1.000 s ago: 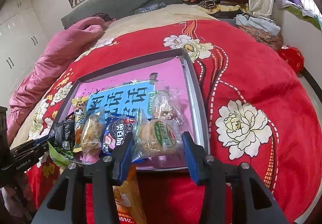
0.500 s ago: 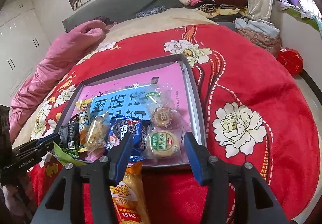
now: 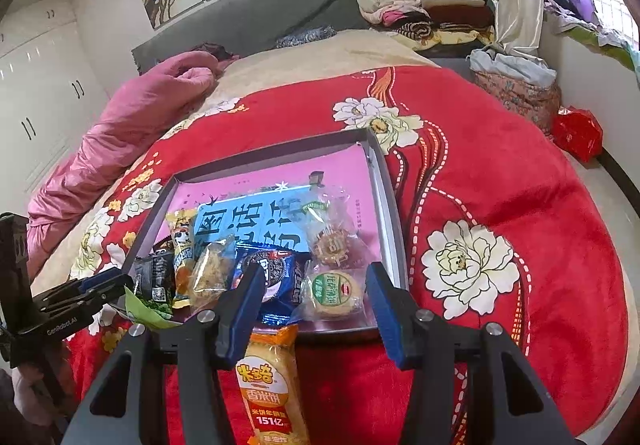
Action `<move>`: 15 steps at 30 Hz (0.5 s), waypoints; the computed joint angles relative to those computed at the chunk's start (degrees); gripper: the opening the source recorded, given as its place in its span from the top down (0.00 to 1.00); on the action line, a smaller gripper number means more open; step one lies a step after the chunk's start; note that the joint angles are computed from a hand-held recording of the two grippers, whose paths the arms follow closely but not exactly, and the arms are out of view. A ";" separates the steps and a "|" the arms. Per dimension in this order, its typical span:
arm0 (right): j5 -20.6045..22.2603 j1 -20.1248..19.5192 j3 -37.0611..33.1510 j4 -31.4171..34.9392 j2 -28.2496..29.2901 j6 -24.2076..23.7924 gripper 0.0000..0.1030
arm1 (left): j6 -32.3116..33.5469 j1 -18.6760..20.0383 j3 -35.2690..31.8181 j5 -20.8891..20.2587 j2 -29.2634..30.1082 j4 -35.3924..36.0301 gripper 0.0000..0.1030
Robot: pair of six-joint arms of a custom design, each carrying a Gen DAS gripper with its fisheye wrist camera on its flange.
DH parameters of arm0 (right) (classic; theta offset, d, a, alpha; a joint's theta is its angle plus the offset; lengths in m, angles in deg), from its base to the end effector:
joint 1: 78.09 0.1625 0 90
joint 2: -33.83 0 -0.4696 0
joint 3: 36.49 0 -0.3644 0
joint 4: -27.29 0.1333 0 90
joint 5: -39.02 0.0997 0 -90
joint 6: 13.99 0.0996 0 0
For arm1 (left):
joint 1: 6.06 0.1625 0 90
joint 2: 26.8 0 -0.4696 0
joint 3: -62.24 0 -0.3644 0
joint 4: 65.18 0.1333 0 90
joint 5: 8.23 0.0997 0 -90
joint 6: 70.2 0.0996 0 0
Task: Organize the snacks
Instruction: 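Move the left gripper to the green-topped clear bag while the right approaches the rice cracker bag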
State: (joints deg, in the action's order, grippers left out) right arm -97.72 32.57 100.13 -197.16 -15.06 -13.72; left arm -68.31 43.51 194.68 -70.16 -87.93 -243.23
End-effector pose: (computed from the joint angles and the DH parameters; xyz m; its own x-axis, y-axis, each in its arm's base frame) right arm 0.2125 -0.3914 0.1780 -0.8294 0.2573 0.4958 -0.2380 0.6403 -0.7304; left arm -0.1640 -0.4703 0.1731 -0.7387 0.4929 -0.4599 0.6457 0.7131 -0.2730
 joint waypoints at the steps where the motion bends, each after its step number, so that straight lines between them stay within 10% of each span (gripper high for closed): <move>1: -0.18 0.17 -0.02 -0.11 0.04 0.03 0.49 | 0.04 0.05 0.03 -0.04 -0.13 -0.08 0.55; 15: -3.18 2.41 0.66 -1.12 -0.03 0.55 0.41 | 1.27 -0.49 1.23 -1.19 -2.46 -0.83 0.30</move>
State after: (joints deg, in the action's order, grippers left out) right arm -100.91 34.98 100.79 -198.28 -15.08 -13.17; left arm -67.04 43.02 195.91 -71.35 -90.39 -244.07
